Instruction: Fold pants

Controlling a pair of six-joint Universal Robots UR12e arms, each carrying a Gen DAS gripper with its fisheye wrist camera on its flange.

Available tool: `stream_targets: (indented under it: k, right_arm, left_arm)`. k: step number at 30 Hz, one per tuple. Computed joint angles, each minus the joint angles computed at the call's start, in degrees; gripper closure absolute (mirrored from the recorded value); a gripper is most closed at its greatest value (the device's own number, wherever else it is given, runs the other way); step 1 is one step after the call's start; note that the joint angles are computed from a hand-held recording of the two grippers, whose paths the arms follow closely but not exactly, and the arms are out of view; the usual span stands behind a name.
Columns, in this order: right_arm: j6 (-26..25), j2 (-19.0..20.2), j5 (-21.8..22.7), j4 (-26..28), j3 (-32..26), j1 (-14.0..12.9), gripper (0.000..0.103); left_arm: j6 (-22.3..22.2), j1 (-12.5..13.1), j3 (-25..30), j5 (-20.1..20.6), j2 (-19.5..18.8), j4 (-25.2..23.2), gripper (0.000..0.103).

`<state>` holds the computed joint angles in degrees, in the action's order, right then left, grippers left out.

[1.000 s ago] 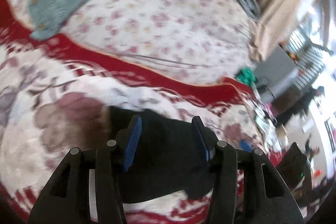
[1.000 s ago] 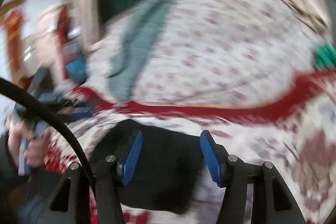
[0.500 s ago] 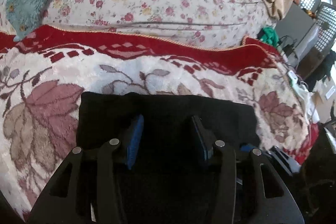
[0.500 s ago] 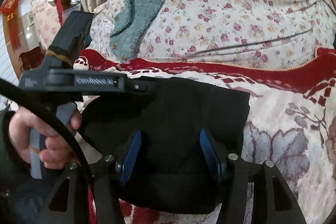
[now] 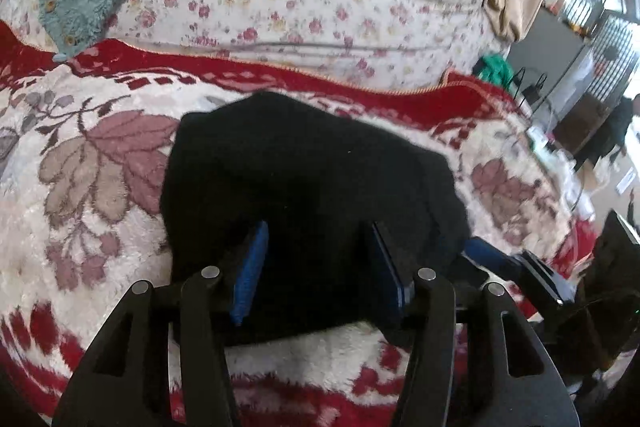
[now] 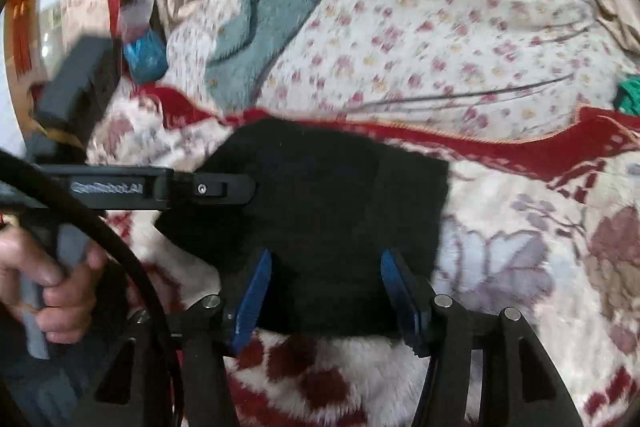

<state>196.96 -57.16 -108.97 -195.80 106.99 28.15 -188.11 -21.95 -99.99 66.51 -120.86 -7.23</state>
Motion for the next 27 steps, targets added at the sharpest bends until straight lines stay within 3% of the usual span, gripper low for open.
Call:
stream_targets:
  k: [3,7,10,13,16,20,25,27]
  right_arm:
    - [1.3,-2.41,0.55,-5.06,3.67,0.31,0.047]
    - [3.01,-6.56,3.96,-2.42,7.88,0.54,0.047]
    - [3.47,-7.17,2.8,-3.88,9.71,1.53,0.047]
    - [3.86,-6.45,-0.03,-7.31,9.92,2.08,0.047]
    - [5.44,-6.34,-0.2,-4.73,9.28,1.78,0.047]
    - [4.45,-6.4,1.33,-3.89,9.02,1.6,0.047]
    - [4.64,-6.36,1.87,-4.53,9.23,1.48,0.047]
    - [4.82,-6.37,2.06,-4.63,9.28,1.41,0.047]
  left_arm:
    - [-0.85,0.01,-3.34,1.91,1.75,4.54,0.051]
    - [1.63,-1.91,-8.47,9.97,4.51,9.72,0.051]
    - [4.42,-3.44,-9.93,14.72,4.91,12.83,0.051]
    - [6.06,-4.57,-9.19,19.03,4.34,12.91,0.051]
    - [6.64,-5.42,-8.35,23.25,3.86,11.61,0.051]
    - [5.22,-4.81,-8.66,20.96,3.65,13.28,0.051]
    - [0.87,-2.36,-9.47,10.81,3.79,14.11,0.051]
    - [0.42,-2.72,-9.01,12.85,3.81,12.28,0.051]
